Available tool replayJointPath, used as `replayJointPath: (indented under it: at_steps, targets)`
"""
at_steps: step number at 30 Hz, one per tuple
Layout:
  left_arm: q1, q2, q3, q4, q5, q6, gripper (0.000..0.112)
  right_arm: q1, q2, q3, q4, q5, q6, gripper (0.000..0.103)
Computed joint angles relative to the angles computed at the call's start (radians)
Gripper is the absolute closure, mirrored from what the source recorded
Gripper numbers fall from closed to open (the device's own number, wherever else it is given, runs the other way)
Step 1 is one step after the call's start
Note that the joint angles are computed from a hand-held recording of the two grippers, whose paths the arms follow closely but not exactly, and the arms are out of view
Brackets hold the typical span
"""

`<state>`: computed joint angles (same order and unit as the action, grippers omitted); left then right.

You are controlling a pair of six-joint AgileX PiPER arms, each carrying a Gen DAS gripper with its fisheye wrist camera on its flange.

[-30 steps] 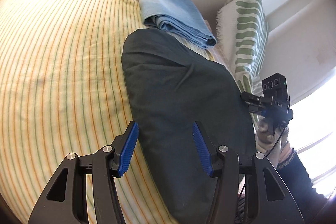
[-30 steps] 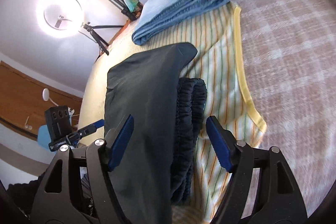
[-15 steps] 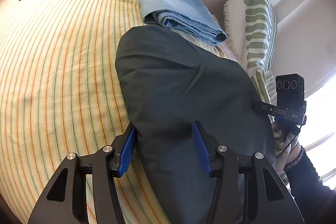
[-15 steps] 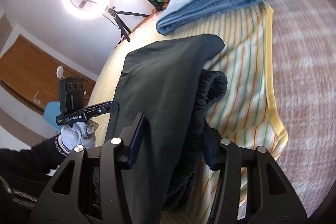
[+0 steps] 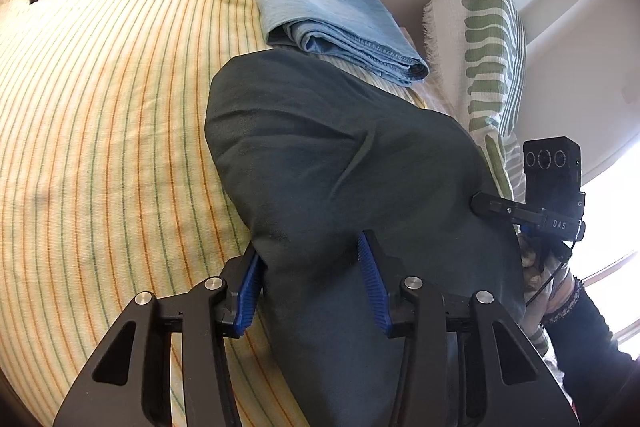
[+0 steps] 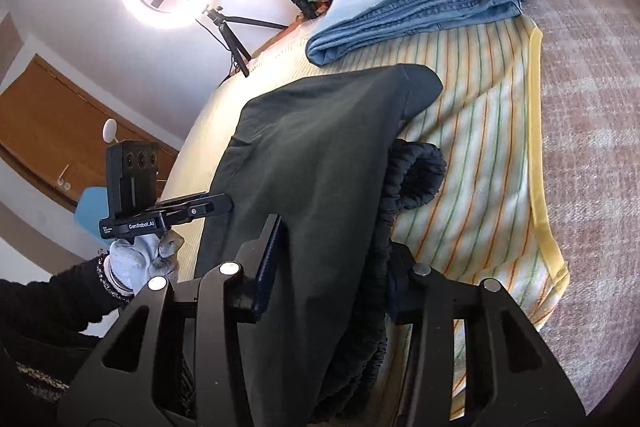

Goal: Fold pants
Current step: 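Grasp the folded trousers with both tools and lift them off the bed, then carry the trousers with both tools onto the blue denim pile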

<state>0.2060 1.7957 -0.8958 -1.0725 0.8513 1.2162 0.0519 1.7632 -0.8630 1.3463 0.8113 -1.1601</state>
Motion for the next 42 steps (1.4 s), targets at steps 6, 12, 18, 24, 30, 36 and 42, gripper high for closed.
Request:
replayJointPath:
  at_steps: [6,12,18,24,30,36,42]
  targets:
    - [-0.007,0.009,0.005,-0.042,-0.011,0.025,0.07,-0.007,0.038,-0.007,0.018,0.016,0.046,0.055]
    - [-0.021,-0.027,0.034,-0.08,-0.034,0.074,0.1,0.082,-0.081,0.004,-0.095,-0.111,0.178,0.066]
    - [-0.005,-0.089,0.05,-0.114,-0.001,0.127,0.102,0.174,-0.175,-0.005,-0.251,-0.213,0.375,0.07]
    - [0.022,-0.127,0.044,-0.128,0.056,0.146,0.103,0.24,-0.261,-0.018,-0.415,-0.26,0.557,0.072]
    - [0.047,-0.162,-0.008,-0.135,0.131,0.121,0.103,0.274,-0.317,-0.084,-0.566,-0.253,0.724,0.073]
    - [0.033,-0.159,-0.117,-0.138,0.16,0.09,0.103,0.292,-0.316,-0.197,-0.705,-0.243,0.856,0.074]
    - [-0.011,-0.104,-0.285,-0.143,0.155,0.046,0.103,0.275,-0.264,-0.354,-0.807,-0.226,0.942,0.075]
